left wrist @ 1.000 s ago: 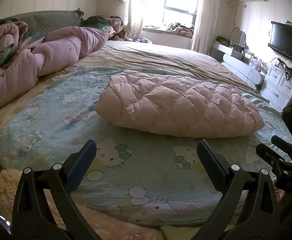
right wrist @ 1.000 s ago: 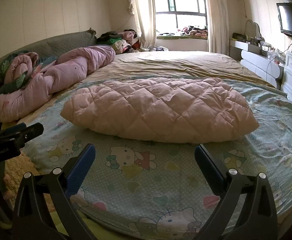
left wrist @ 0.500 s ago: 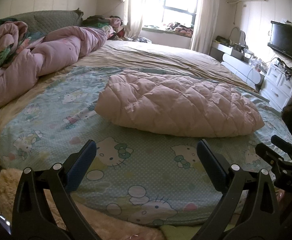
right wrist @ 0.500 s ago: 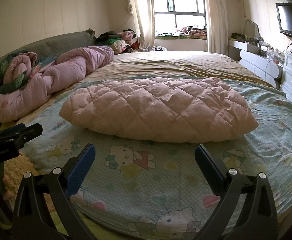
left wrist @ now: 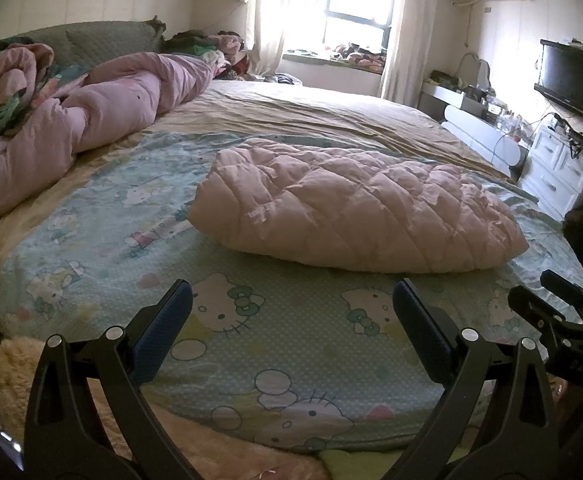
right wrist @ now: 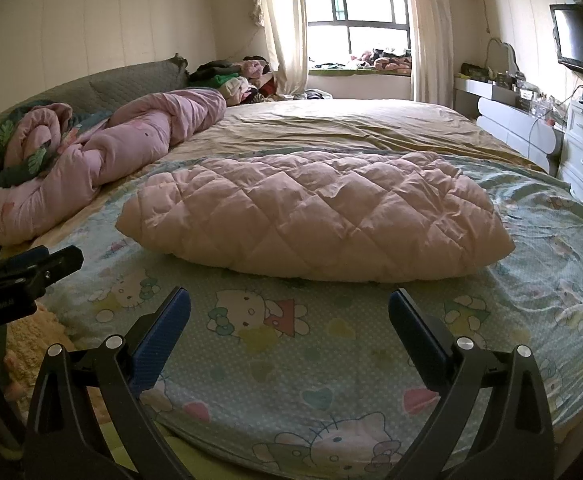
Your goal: Fold large clothes
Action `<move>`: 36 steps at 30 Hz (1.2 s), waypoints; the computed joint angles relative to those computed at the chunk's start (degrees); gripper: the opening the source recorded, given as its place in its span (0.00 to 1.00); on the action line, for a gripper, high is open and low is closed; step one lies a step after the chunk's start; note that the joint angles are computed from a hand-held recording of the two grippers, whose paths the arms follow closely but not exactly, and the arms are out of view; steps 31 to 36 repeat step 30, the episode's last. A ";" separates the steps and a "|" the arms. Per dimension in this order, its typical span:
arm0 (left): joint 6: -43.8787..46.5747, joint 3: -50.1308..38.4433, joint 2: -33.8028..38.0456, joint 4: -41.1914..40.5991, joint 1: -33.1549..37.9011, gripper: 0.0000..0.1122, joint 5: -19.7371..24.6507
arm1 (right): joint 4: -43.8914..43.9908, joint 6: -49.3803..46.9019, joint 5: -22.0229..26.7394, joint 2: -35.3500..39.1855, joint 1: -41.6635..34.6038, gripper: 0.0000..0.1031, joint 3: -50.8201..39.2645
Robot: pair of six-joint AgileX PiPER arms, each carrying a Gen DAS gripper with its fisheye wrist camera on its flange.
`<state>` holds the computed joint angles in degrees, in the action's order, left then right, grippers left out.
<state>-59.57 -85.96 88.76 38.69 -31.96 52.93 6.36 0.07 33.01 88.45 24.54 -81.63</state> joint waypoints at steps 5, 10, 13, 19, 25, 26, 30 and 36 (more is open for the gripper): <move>0.16 -0.07 0.12 -0.25 -0.03 0.84 -0.10 | 0.02 0.18 -0.25 -0.10 -0.25 0.96 0.43; 2.44 -0.09 0.44 -3.18 0.98 0.84 -0.93 | -0.36 0.51 -0.25 -0.25 -0.41 0.96 1.13; 3.57 -0.25 0.72 -4.75 1.87 0.84 -0.90 | -2.36 2.53 0.22 0.18 0.20 0.96 0.33; 4.19 0.49 0.10 -6.55 3.62 0.84 -0.81 | -5.02 5.46 -0.15 0.18 0.60 0.96 0.30; 11.36 -2.88 0.70 -13.82 13.02 0.84 0.81 | -9.26 13.22 -0.05 1.03 -4.46 0.96 0.30; 14.65 -4.25 1.04 -16.83 17.39 0.84 1.19 | -10.14 15.12 0.14 1.41 -7.59 0.96 0.34; 27.70 -16.57 8.25 -23.75 33.87 0.84 7.93 | -18.41 29.39 3.69 4.97 -24.45 0.96 -0.88; 27.70 -16.57 8.25 -23.75 33.87 0.84 7.93 | -18.41 29.39 3.69 4.97 -24.45 0.96 -0.88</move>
